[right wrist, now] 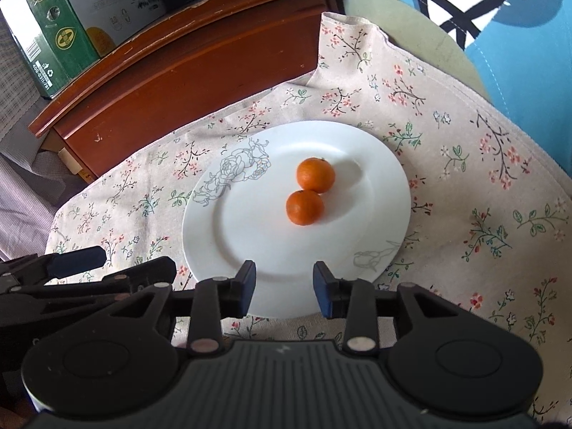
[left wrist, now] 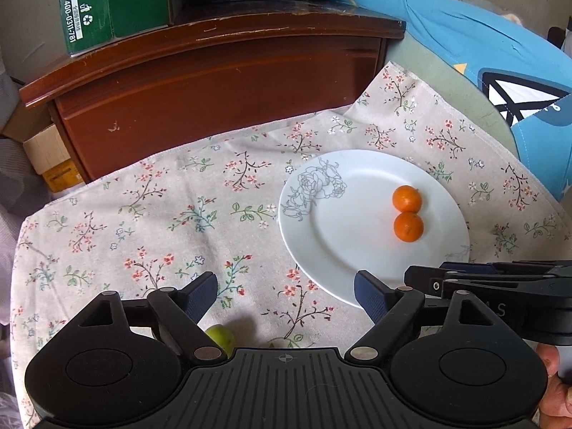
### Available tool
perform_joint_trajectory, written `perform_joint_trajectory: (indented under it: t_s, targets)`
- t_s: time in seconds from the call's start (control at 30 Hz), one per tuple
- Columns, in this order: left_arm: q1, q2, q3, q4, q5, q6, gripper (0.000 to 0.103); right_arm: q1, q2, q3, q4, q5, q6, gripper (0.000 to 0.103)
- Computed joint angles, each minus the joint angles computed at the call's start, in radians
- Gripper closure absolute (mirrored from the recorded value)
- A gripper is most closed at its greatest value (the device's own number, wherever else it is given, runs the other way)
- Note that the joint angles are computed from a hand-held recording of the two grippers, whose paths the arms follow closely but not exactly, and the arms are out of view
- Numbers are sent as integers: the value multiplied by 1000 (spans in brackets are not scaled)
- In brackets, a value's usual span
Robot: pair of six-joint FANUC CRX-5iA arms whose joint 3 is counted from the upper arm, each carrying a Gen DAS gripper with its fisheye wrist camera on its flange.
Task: Organize fruits
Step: 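Withdraw both grippers from the plate back toward the fruit pile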
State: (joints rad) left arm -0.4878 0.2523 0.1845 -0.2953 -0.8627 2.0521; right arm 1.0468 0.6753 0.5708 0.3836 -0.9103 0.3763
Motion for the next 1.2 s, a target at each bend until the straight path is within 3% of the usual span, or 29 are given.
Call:
perform_joint_trajectory:
  t_s: [0.73,1.2]
  targets:
    - [-23,-83,-46,-91,-140,111,11,38,-7,33,-36,-24,102,59]
    - [92,-224,-180,-72,-160,178,11,61,-41,1,-86,-16,146,59]
